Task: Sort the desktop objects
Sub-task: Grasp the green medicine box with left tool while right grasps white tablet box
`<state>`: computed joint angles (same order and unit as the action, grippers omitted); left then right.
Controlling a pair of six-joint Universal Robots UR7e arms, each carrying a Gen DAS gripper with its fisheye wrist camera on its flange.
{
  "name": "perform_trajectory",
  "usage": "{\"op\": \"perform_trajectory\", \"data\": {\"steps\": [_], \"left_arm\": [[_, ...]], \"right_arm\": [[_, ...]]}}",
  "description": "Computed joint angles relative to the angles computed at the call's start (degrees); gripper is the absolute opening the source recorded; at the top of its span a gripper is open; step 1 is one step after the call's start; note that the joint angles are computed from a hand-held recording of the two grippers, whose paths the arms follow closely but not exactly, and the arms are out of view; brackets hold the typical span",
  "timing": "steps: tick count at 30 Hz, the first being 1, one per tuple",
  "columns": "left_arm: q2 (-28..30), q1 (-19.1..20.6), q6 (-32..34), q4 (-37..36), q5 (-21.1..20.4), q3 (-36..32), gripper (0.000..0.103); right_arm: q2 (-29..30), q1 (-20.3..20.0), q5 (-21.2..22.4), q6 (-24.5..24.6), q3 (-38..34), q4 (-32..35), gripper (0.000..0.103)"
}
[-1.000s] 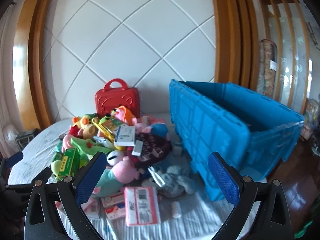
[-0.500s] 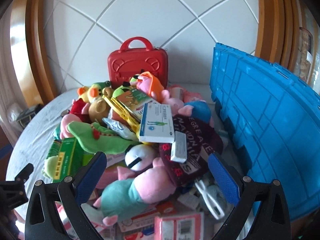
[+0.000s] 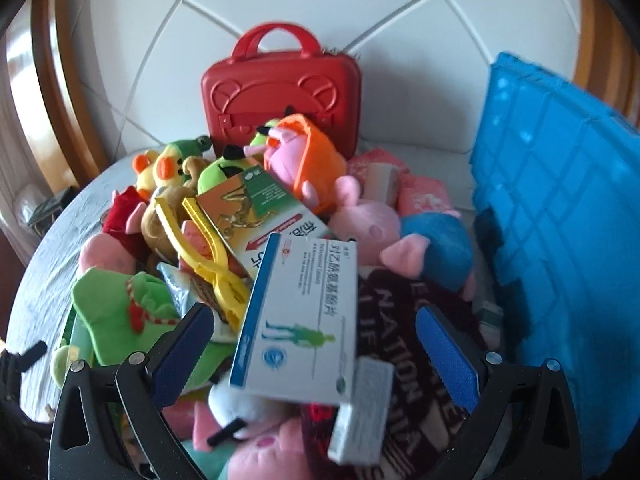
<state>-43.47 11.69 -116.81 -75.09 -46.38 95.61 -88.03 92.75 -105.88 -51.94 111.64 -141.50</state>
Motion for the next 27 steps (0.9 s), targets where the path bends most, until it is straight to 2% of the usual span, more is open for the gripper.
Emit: {"op": "perform_trajectory", "data": {"steps": [4, 6, 10, 12, 13, 14, 15, 17, 20, 23, 25, 26, 27], "left_arm": [[-0.58, 0.85, 1.09, -3.67, -1.42, 1.84, 0.097], [-0.54, 1.15, 0.99, -3.14, -1.45, 1.84, 0.097], [-0.69, 2.29, 4.09, -4.6, -1.9, 2.5, 0.097], [-0.72, 2.78, 6.3, -6.23, -2.2, 3.05, 0.089], [-1.15, 2.89, 6.96, -7.85, -2.15, 3.85, 0.08], [-1.99, 2.93, 7.25, -10.29, -2.08, 5.16, 0.073], [-2.83, 2.97, 7.13, -12.28, -2.14, 6.36, 0.071], [-3.25, 3.0, 6.98, -11.5, -2.49, 6.55, 0.059], [-3.93, 2.55, 7.25, -12.65, -2.6, 7.58, 0.057], [-3.61, 2.13, 5.44, -10.41, -2.87, 6.89, 0.057], [-3.08, 1.41, 3.54, -6.91, -2.42, 5.65, 0.057], [-2.8, 0.99, 2.86, -5.11, -1.91, 4.92, 0.057], [-2.57, 0.66, 2.38, -3.46, -1.3, 4.15, 0.057]], "right_arm": [[5.02, 1.13, -6.03, 0.92, -1.41, -0.2, 0.099], [6.18, 0.99, -6.58, 1.35, -1.69, 0.13, 0.087], [8.21, 0.49, -7.7, 4.5, -3.37, 4.04, 0.085], [8.03, 0.32, -7.4, 4.31, -3.06, 3.57, 0.082], [7.73, 0.25, -7.0, 3.94, -2.71, 3.14, 0.079], [7.46, 0.27, -6.8, 3.65, -2.4, 2.96, 0.075], [7.24, 0.38, -6.76, 3.24, -2.06, 2.82, 0.069], [7.01, 0.65, -6.84, 2.31, -1.53, 2.91, 0.063], [6.96, 0.93, -7.09, 1.34, -0.46, 0.9, 0.061], [6.21, 0.68, -6.33, 1.37, 0.44, -0.71, 0.058], [5.07, 0.75, -5.55, 0.66, 1.52, -2.56, 0.045], [4.54, 0.91, -5.4, 0.35, 1.97, -3.57, 0.022], [4.09, 0.98, -5.13, 0.42, 2.09, -3.8, 0.017]]}}
